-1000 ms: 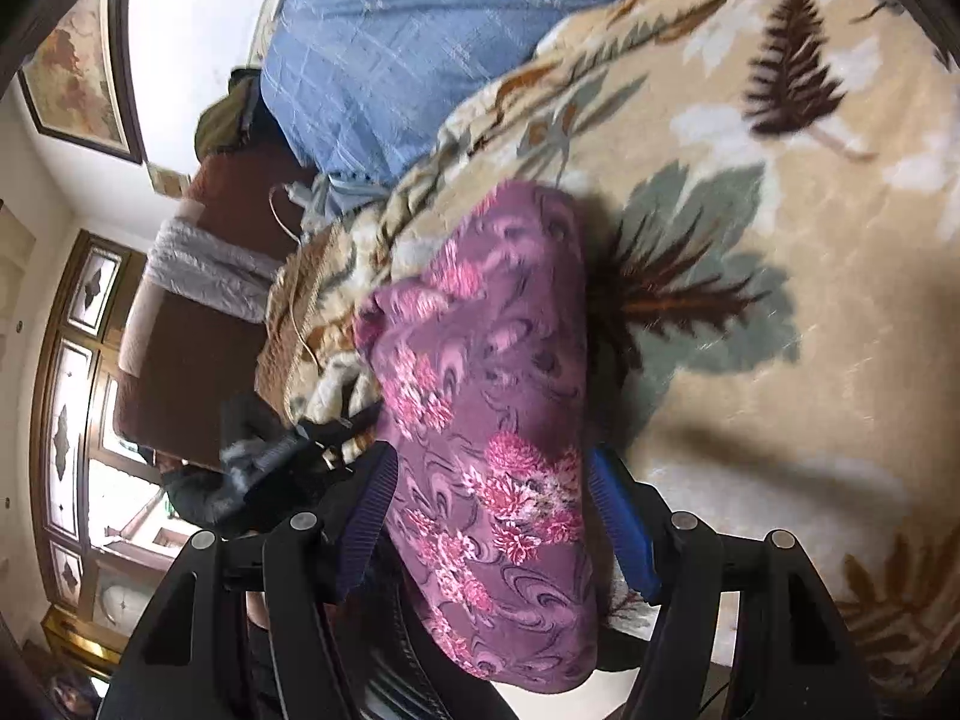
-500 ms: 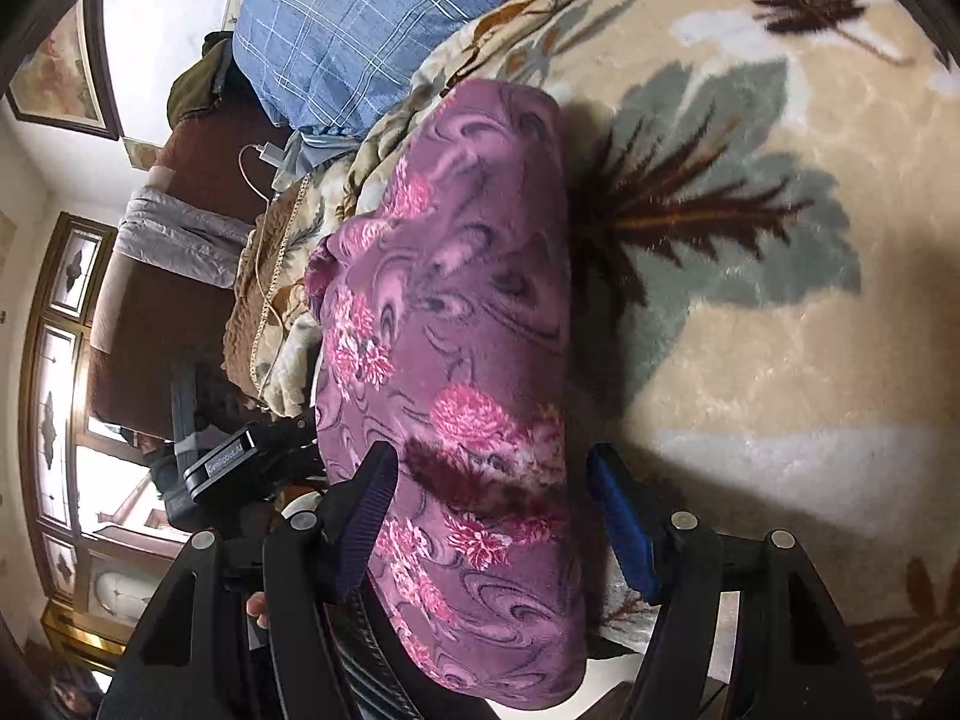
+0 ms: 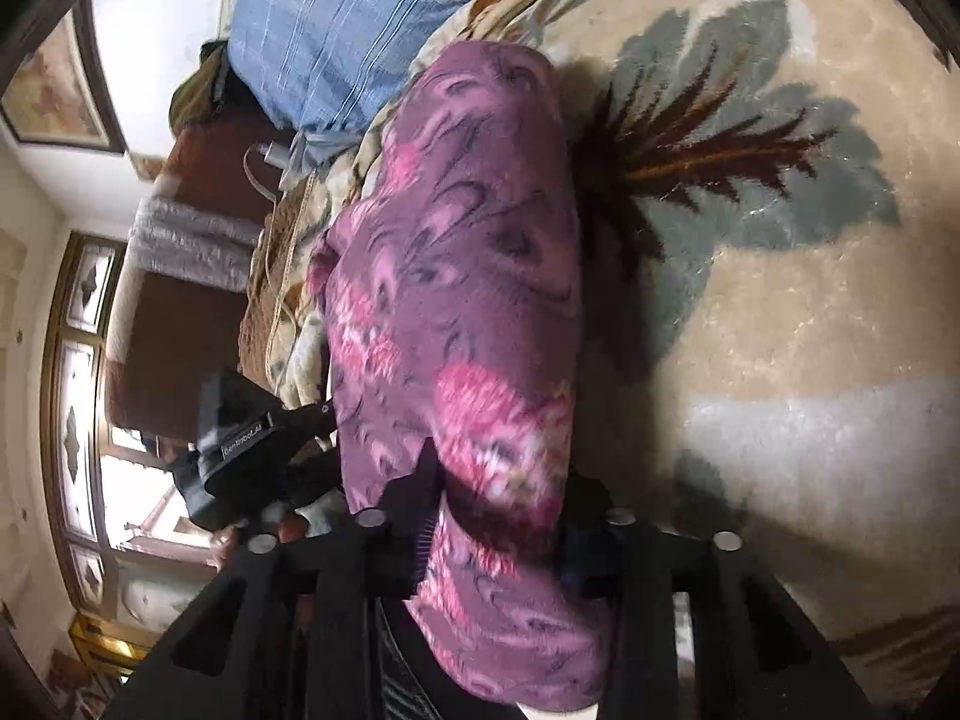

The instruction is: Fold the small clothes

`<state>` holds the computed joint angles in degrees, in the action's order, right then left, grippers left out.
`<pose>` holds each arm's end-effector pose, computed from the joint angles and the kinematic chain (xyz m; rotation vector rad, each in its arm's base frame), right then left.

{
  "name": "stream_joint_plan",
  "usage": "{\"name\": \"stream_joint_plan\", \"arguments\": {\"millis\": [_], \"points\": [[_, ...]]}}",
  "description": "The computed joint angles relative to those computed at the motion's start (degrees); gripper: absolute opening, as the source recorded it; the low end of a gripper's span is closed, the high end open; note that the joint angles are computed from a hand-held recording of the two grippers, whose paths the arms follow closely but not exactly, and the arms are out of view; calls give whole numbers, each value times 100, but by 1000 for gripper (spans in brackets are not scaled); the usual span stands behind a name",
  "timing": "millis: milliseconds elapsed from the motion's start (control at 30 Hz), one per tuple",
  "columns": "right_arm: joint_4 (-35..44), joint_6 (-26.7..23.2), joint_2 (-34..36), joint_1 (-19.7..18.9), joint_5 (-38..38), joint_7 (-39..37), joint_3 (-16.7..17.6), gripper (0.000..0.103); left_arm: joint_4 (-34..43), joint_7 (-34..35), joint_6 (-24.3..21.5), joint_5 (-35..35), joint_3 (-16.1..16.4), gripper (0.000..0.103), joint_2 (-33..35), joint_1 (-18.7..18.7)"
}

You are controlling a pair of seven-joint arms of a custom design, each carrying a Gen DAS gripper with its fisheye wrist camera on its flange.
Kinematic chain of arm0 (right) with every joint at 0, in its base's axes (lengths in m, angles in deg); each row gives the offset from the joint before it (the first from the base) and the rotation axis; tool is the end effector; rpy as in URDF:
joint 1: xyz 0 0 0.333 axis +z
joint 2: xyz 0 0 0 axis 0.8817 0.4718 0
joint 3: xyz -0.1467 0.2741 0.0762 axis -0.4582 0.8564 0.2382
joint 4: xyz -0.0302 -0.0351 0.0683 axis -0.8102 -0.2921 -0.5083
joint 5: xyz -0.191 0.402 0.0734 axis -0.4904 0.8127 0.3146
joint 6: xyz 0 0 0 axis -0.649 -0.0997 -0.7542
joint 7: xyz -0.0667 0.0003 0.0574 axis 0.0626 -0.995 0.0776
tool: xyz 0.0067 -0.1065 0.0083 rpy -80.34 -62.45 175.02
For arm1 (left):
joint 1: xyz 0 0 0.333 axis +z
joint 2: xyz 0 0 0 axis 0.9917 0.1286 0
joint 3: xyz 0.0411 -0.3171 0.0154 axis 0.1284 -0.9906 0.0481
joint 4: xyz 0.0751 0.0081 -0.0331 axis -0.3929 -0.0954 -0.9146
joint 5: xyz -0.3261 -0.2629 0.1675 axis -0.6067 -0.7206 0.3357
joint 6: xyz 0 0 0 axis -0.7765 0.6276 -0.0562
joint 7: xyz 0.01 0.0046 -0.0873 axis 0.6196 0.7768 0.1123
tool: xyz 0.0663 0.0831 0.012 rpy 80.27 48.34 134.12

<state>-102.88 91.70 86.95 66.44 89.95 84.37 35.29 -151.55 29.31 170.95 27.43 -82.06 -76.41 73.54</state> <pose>0.6697 0.1267 0.4150 -1.4591 1.6214 0.5843 0.6525 -0.2813 0.4910 2.1413 -1.4144 1.0154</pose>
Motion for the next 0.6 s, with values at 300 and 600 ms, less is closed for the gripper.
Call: {"name": "stream_joint_plan", "arguments": {"millis": [300, 600], "points": [[-357, -245, -583, -66, 45, -101, -148, 19, -129, 177, 45, -273, -73, 10, -421, -169], [-609, 127, -548, 1, -139, -23, -340, 41, 393, -778, 1, 993, -130, 13, 312, -502]]}}
